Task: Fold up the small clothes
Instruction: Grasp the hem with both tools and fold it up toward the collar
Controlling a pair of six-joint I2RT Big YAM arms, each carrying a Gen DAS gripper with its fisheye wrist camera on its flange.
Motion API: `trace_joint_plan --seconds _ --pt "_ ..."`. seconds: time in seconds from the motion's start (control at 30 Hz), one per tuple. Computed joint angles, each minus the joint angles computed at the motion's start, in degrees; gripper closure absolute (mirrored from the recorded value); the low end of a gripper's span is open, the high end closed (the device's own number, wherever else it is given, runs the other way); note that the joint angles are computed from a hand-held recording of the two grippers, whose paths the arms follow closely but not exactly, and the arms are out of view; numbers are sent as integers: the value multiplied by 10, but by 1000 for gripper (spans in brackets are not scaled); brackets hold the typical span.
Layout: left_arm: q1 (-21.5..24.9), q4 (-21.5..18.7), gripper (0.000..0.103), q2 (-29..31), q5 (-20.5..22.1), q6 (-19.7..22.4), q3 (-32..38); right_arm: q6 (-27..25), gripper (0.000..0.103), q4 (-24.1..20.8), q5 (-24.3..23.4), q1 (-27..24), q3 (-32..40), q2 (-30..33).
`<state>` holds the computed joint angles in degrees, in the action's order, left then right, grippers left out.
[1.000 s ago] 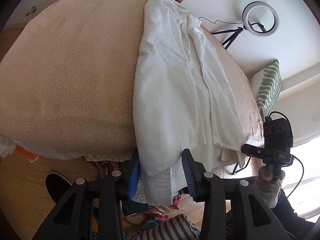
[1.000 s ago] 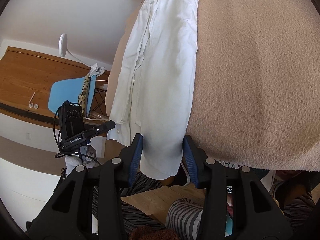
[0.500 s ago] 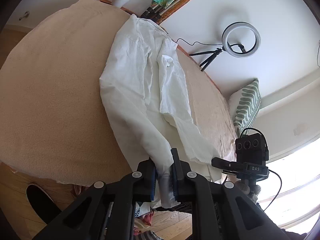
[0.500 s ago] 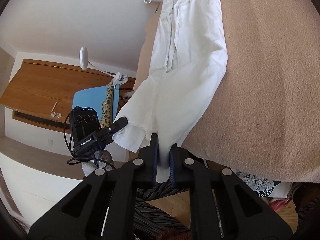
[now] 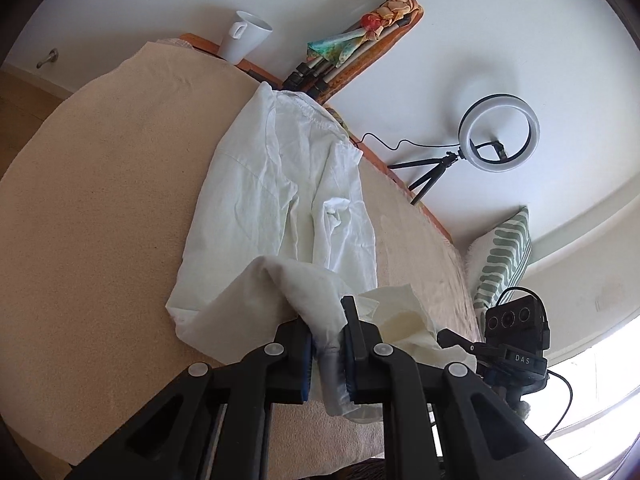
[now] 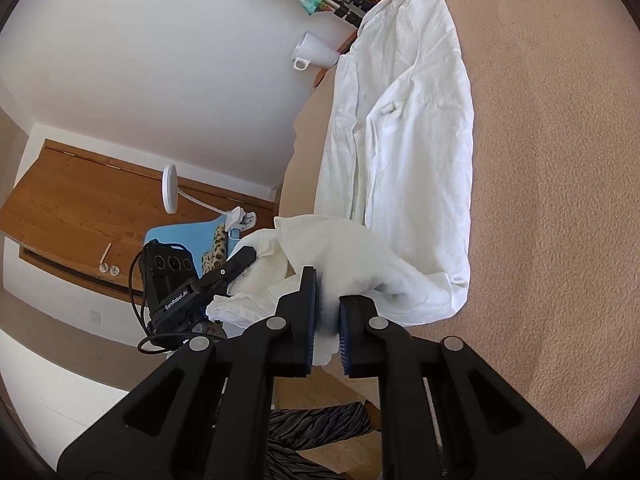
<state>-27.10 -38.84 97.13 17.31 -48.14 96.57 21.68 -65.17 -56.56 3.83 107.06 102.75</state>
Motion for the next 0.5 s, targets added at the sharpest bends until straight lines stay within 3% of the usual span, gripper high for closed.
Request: trace_joint_plan --seconds 0.17,0.27,0.33,0.37,0.4,0.43,0.5 --pt "6 -25 92 41 -20 9 52 40 92 11 -2 -9 28 43" --pt "13 -26 72 53 -30 11 70 56 89 10 -9 -14 40 62" --pt "16 -32 62 54 -51 13 80 62 70 -1 -36 -19 64 81" --pt "20 -25 60 50 -52 11 77 65 49 -2 -50 -23 75 88" --pt "24 -12 57 44 -54 6 69 80 37 21 -52 -26 72 84" --pt "27 0 52 37 -56 4 60 98 35 53 -46 -29 64 75" --pt "30 10 43 24 -78 12 47 92 35 69 -30 -36 64 63"
